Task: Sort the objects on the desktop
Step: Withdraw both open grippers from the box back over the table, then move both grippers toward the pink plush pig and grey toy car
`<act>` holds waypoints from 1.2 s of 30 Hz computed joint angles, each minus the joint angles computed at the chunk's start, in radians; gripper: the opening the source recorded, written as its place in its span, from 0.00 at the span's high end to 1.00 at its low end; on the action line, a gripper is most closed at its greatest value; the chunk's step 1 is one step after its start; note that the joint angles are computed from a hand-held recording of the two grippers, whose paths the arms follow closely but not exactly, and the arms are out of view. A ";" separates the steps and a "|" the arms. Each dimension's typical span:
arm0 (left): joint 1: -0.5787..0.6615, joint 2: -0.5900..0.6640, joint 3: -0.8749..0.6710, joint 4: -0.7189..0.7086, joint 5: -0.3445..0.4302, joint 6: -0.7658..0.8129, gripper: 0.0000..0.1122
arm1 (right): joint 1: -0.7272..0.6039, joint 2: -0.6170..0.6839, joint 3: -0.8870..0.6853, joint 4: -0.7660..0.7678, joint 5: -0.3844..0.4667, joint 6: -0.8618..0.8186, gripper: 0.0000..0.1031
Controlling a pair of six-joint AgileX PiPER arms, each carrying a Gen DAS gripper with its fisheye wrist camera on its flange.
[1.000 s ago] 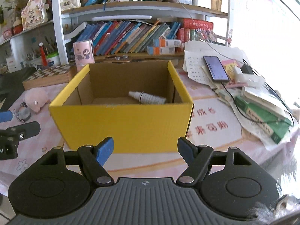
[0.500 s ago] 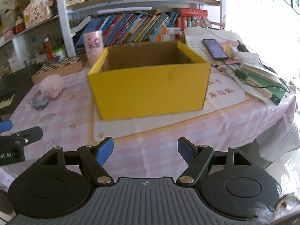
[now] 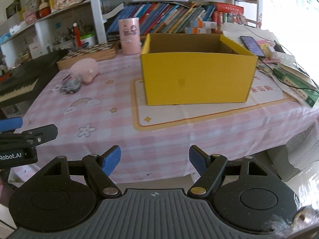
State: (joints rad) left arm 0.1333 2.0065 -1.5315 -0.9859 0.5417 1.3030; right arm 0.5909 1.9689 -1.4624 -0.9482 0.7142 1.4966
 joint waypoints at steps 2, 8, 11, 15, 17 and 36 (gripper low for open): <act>0.014 0.001 0.000 0.000 0.004 0.005 0.16 | 0.009 0.014 -0.022 0.005 0.003 -0.011 0.28; 0.056 0.002 -0.002 -0.038 0.032 0.059 0.16 | 0.027 0.061 -0.101 0.044 0.000 -0.076 0.28; 0.073 -0.001 0.001 -0.051 0.027 0.077 0.16 | 0.033 0.088 -0.145 0.056 -0.008 -0.110 0.28; 0.093 0.005 -0.009 -0.020 0.009 0.034 0.16 | 0.037 0.126 -0.206 0.086 -0.020 -0.170 0.28; 0.103 0.007 -0.013 -0.008 0.001 0.014 0.16 | 0.039 0.143 -0.236 0.105 -0.021 -0.202 0.28; 0.148 0.052 -0.088 0.028 0.028 -0.010 0.16 | 0.056 0.245 -0.420 0.156 0.015 -0.316 0.28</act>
